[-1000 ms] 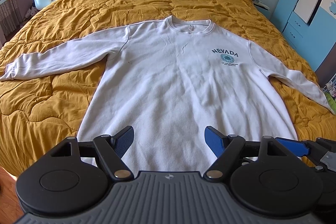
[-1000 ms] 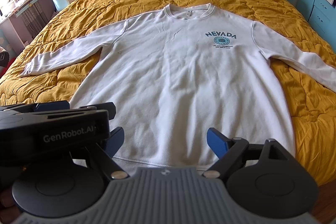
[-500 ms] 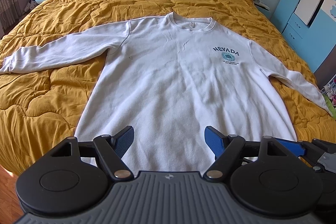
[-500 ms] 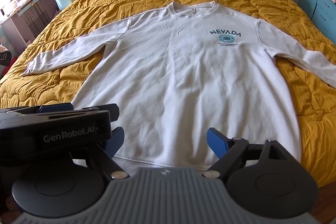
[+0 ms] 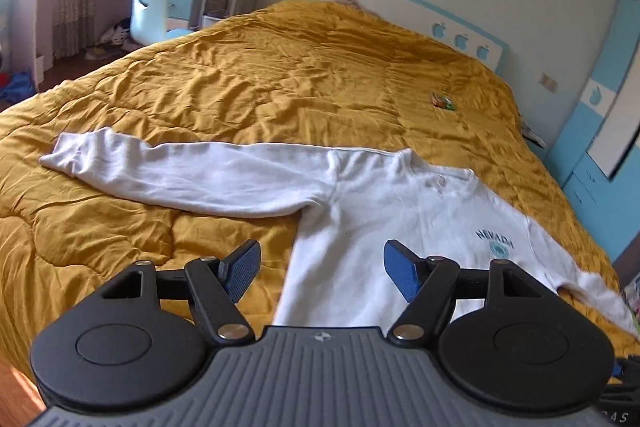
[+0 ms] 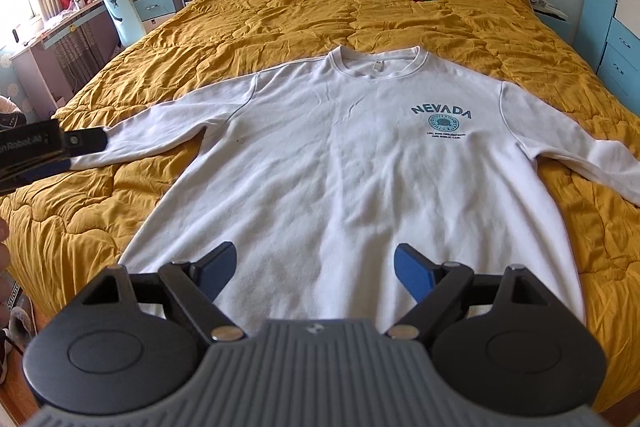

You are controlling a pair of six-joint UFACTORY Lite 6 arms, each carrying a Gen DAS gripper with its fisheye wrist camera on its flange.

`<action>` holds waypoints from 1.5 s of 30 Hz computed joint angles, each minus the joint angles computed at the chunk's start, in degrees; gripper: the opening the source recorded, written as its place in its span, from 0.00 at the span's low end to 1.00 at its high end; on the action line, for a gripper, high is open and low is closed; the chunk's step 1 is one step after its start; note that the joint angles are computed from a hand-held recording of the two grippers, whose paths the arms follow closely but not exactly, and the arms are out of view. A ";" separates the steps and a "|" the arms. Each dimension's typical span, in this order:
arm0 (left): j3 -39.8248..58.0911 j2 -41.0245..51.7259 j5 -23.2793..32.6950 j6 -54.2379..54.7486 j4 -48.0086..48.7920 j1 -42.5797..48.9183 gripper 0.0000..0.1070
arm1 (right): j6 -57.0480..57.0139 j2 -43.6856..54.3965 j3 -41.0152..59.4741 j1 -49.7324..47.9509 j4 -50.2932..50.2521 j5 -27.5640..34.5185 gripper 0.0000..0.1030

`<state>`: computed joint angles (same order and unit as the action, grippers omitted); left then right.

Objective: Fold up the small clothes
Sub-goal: 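Grasp the sweatshirt sleeve cuff with the left gripper and lift it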

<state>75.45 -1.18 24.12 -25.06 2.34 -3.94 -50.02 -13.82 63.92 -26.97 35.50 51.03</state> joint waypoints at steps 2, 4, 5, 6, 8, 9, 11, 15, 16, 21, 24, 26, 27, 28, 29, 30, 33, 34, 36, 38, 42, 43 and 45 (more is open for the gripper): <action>1.03 3.21 -1.77 7.25 -8.69 8.17 0.77 | 1.02 1.16 -0.43 0.87 -0.44 -4.15 0.80; 1.82 7.44 -3.91 18.95 -20.57 16.58 0.77 | 2.17 2.44 -0.77 1.33 -0.98 -7.56 0.80; 2.14 9.64 -4.96 23.83 -26.57 20.03 0.77 | 3.55 3.27 -0.58 1.51 -1.83 -8.71 0.80; 1.40 11.57 -7.86 27.17 -32.56 22.77 0.75 | 4.35 4.12 -0.55 1.22 -2.15 -9.31 0.80; 2.87 16.89 -9.44 29.98 -44.56 29.10 0.69 | 4.52 5.38 -0.54 0.36 -1.54 -9.21 0.80; 6.03 20.81 -6.67 31.70 -50.55 32.50 0.65 | 4.44 5.92 -0.64 -0.11 -1.16 -8.91 0.80; 12.14 28.03 -0.06 37.09 -62.55 37.66 0.54 | 5.22 6.53 -1.27 -0.74 -1.23 -8.65 0.80; 19.38 36.85 2.60 51.50 -79.21 41.58 0.53 | 7.72 6.34 -3.29 -0.71 -3.36 -9.33 0.80; 22.35 39.23 1.70 50.60 -77.97 41.43 0.50 | 8.76 6.58 -3.37 -0.48 -4.19 -9.38 0.80; 40.33 52.70 3.65 35.06 -64.27 42.55 0.30 | 12.34 7.41 -3.78 0.00 -5.76 -9.49 0.80; 47.50 58.37 6.77 32.47 -62.63 43.19 0.26 | 14.34 8.34 -2.89 0.38 -6.59 -9.46 0.80; 50.72 60.22 7.86 30.97 -59.51 43.00 0.26 | 14.17 8.10 -3.04 0.28 -6.36 -9.47 0.80; 51.70 60.54 7.86 28.41 -56.05 42.54 0.22 | 14.44 7.99 -3.06 0.39 -6.78 -9.47 0.80; 50.27 59.57 6.89 27.88 -54.89 42.12 0.20 | 14.79 7.95 -3.15 0.55 -7.18 -9.64 0.80; 46.53 57.26 4.83 29.66 -56.13 41.68 0.20 | 14.80 7.76 -3.24 0.40 -7.24 -9.60 0.80; 42.67 54.90 2.54 32.47 -58.15 41.27 0.18 | 14.57 7.68 -3.33 0.25 -6.98 -9.53 0.80; 41.79 53.49 -1.14 29.60 -49.82 39.37 0.11 | 13.82 7.73 -3.15 -0.65 -6.22 -8.93 0.80; 43.25 53.89 -2.49 25.64 -43.82 38.27 0.10 | 14.42 8.01 -2.82 -0.62 -6.71 -8.90 0.80; 40.60 50.96 -5.79 20.11 -31.83 35.79 0.09 | 14.52 8.09 -2.54 -0.86 -6.73 -8.91 0.80; 40.69 49.51 -6.38 14.10 -19.84 33.62 0.09 | 12.50 7.58 -2.76 -1.82 -5.32 -9.38 0.80; 45.99 47.71 -4.59 -0.99 0.90 28.18 0.09 | 8.99 7.18 -3.32 -3.61 -4.59 -12.28 0.80; 48.54 47.84 -3.70 -1.44 1.68 27.14 0.09 | 8.57 7.41 -3.25 -4.20 -4.70 -13.04 0.80; 59.18 51.27 0.79 -1.55 3.01 24.72 0.09 | 7.33 8.67 -2.33 -6.14 -3.88 -13.45 0.80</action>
<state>134.62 50.09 24.91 -26.62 5.35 20.78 -42.69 -5.15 61.59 -33.11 31.62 37.57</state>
